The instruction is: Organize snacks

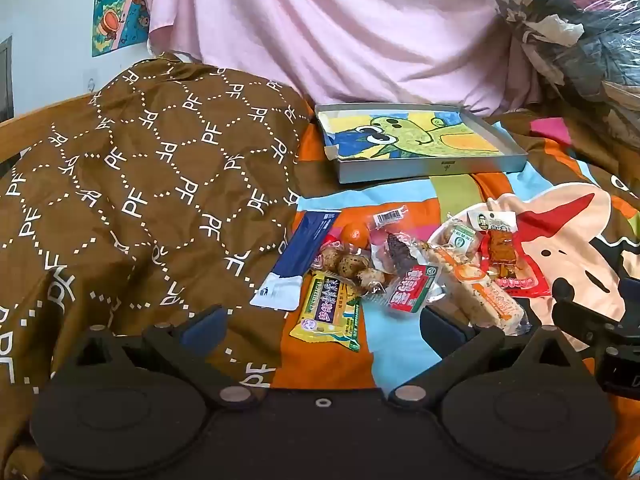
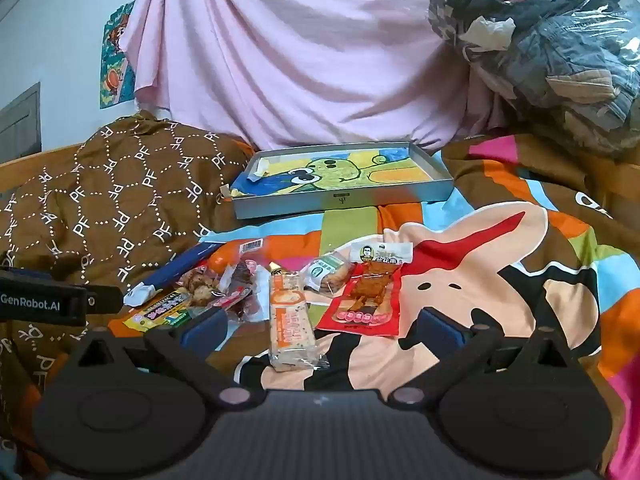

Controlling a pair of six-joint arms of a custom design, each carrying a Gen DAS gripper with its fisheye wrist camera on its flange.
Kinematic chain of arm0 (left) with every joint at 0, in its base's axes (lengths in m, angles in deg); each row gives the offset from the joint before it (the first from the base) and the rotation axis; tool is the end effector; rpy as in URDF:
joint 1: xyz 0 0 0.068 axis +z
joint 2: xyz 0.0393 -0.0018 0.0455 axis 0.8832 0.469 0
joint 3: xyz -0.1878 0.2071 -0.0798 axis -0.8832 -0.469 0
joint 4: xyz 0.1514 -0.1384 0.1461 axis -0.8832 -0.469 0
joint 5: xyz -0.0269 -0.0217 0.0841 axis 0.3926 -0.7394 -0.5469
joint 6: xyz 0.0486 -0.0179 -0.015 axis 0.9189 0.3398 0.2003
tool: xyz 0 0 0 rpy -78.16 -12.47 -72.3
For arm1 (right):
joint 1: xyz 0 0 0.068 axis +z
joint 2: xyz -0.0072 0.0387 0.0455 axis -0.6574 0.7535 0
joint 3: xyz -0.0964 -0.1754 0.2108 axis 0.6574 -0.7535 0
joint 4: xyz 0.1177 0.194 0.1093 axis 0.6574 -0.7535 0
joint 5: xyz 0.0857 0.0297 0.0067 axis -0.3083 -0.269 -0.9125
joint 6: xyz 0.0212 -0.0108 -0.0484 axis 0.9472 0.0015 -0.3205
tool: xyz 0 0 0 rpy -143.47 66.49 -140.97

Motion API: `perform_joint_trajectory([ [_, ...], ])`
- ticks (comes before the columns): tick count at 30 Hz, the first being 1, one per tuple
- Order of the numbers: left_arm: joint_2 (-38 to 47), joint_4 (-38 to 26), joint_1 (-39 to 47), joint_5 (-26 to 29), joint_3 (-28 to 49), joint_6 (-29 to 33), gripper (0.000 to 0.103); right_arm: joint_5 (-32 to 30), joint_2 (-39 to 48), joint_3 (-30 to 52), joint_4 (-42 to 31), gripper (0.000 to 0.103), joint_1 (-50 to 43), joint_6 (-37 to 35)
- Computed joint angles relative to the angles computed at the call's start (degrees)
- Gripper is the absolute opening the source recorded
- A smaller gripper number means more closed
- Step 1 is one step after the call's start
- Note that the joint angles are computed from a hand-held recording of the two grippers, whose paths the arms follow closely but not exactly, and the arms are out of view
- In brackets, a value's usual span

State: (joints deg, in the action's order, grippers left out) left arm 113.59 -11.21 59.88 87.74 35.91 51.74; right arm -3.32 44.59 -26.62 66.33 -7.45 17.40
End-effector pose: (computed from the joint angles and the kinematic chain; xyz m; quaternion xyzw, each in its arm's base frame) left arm 0.3310 -0.0196 0.1784 0.1036 0.8655 -0.0760 0.4841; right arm 0.2589 0.1478 0.1760 0.0430 0.8347 -0.0210 0.5487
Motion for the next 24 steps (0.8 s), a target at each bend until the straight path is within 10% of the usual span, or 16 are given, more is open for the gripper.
perform_joint_trajectory([
  [24, 0.6, 0.5, -0.1, -0.2, -0.2, 0.5, 0.102, -0.7, 0.6, -0.1, -0.2, 0.103, -0.3, 0.9],
])
